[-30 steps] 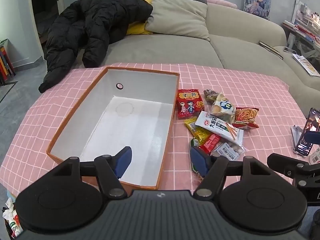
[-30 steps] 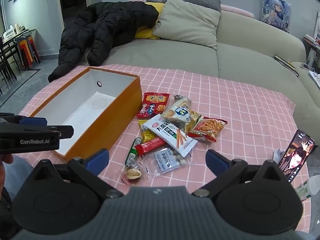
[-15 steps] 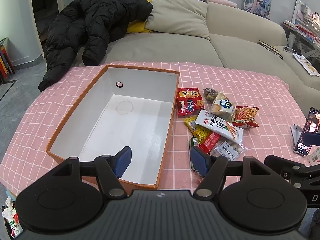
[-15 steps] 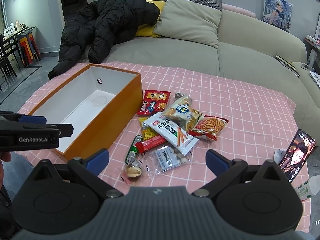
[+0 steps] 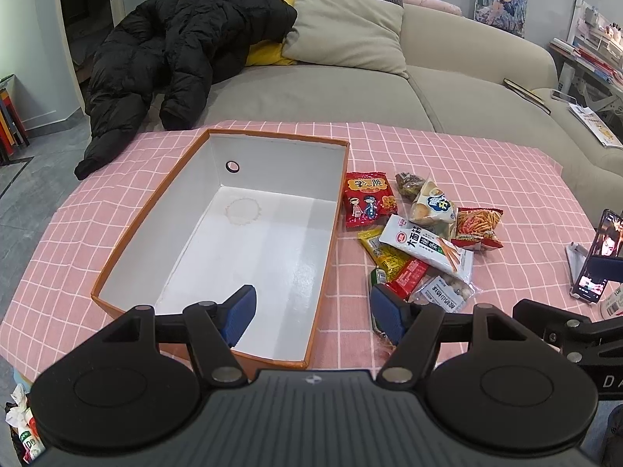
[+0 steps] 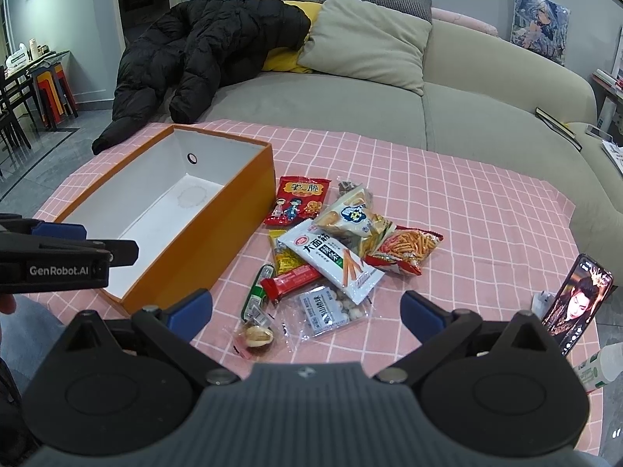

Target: Organize snacks

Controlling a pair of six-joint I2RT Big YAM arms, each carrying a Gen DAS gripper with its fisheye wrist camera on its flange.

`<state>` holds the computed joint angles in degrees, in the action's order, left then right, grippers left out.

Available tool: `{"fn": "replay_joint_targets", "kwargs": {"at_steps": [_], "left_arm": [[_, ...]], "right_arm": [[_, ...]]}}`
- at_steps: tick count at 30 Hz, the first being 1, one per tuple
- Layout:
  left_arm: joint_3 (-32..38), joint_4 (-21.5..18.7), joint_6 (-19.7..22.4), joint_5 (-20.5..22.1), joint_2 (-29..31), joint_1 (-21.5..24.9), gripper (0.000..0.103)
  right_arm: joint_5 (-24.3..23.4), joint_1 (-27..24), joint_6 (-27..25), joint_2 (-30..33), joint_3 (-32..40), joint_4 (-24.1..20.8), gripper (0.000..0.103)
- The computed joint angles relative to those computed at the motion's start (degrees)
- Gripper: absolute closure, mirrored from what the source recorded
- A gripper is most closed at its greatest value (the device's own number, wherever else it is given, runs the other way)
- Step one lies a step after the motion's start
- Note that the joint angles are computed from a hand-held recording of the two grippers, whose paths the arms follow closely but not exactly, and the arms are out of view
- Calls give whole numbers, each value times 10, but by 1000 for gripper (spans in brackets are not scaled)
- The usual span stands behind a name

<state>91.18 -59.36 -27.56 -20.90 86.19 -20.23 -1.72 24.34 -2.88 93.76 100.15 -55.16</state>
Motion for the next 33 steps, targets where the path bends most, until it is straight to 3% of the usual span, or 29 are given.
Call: {"fn": "replay_joint_targets", "kwargs": {"at_steps": [33], "left_arm": [[-5, -9, 0, -1, -4, 0, 23]], "right_arm": [[7, 2, 3, 7, 7, -3, 4]]}}
